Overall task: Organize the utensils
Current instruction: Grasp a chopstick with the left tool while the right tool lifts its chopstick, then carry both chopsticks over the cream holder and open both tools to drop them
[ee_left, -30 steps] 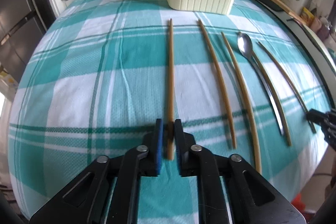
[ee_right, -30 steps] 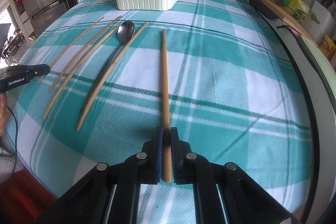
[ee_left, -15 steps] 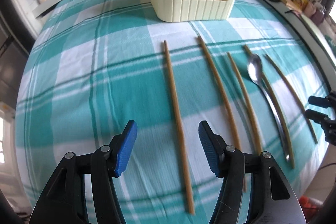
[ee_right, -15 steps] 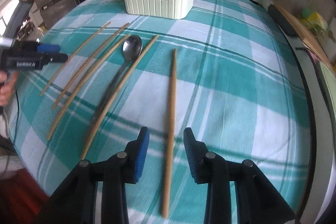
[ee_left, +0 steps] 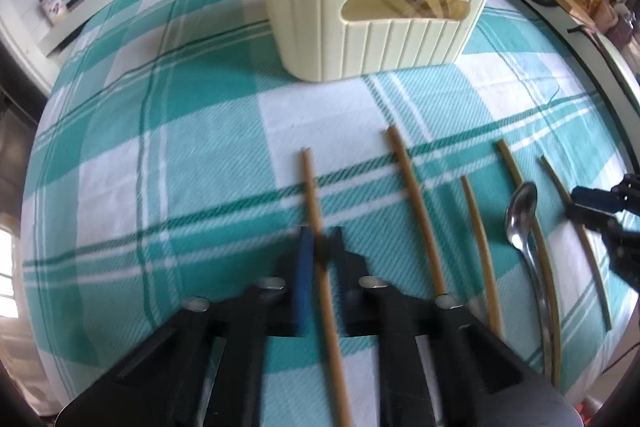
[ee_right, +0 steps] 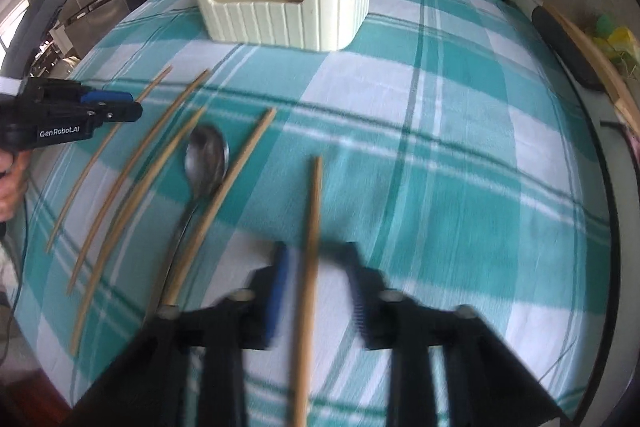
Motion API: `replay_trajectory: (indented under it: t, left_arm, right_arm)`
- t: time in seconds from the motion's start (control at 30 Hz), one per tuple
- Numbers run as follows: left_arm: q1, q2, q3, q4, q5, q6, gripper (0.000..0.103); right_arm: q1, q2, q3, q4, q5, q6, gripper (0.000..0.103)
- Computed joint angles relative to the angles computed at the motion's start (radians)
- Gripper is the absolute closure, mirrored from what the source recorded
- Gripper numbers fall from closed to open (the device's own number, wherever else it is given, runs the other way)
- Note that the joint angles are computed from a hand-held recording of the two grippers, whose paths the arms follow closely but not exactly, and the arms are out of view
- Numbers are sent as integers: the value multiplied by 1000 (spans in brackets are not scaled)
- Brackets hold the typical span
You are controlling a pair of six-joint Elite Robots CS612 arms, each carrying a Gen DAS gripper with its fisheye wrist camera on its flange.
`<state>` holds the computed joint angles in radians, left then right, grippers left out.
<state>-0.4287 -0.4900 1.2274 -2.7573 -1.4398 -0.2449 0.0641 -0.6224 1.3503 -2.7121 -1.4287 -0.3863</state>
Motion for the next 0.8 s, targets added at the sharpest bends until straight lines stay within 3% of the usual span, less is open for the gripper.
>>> replay_trajectory:
  t: [0.17,0.47,0.63,0.8]
  left_arm:
    - [-4,-11,27,-65,17,-27,99]
    - [-8,-143,252,-415,3,-67,99]
    - [-13,-199,354,-577,-5,-75,99]
    - [-15,-220,402,-669,-11,-90,99]
  right_arm:
    - [-9,-6,1,-35,47,47,96]
    - [-47,-138,180,-307,206,104,96]
    - [-53,-184,248,-422,232,114,96]
    - [-54,-204,289,-524,241,132,96]
